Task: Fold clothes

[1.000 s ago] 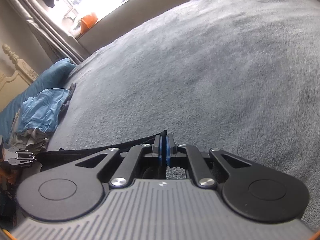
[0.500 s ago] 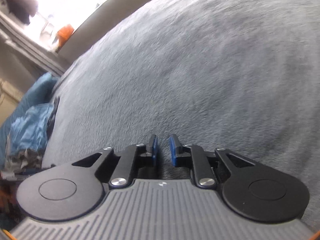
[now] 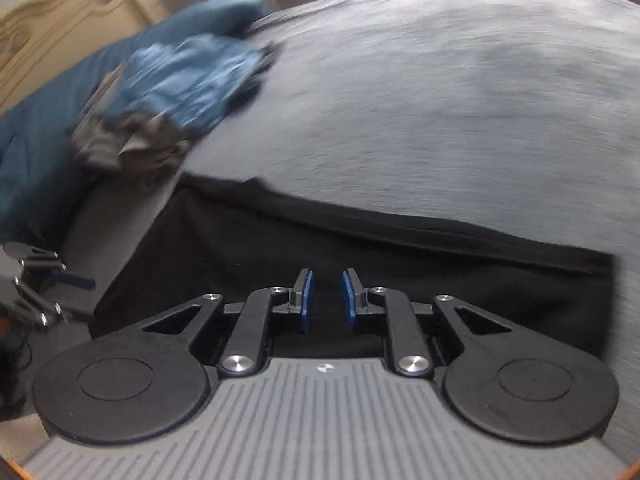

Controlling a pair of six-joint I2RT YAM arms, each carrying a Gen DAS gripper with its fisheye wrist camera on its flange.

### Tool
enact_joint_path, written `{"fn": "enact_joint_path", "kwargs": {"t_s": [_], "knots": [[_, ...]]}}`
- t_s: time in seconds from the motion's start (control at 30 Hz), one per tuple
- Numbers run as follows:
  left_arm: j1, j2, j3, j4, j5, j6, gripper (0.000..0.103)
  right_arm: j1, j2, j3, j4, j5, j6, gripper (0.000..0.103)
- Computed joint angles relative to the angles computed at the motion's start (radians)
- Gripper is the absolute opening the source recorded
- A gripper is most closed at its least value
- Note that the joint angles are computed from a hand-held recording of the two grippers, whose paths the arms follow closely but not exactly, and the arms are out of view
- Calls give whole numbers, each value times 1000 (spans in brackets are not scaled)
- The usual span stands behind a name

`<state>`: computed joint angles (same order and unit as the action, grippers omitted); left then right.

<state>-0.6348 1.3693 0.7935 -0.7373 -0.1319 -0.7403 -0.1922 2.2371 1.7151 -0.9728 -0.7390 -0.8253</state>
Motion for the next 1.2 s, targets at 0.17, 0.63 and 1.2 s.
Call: {"fn": "enact_joint_path", "kwargs": {"t_s": [0.17, 0.63, 1.2], "knots": [[-54, 10, -133, 98, 22, -191, 55, 165, 87, 17, 191, 54, 197, 8], [-64, -109, -259, 183, 13, -219, 56, 296, 7, -53, 298, 141, 375, 5], [-87, -70, -232, 173, -7, -178, 57, -33, -80, -121, 310, 280, 486, 5]]}}
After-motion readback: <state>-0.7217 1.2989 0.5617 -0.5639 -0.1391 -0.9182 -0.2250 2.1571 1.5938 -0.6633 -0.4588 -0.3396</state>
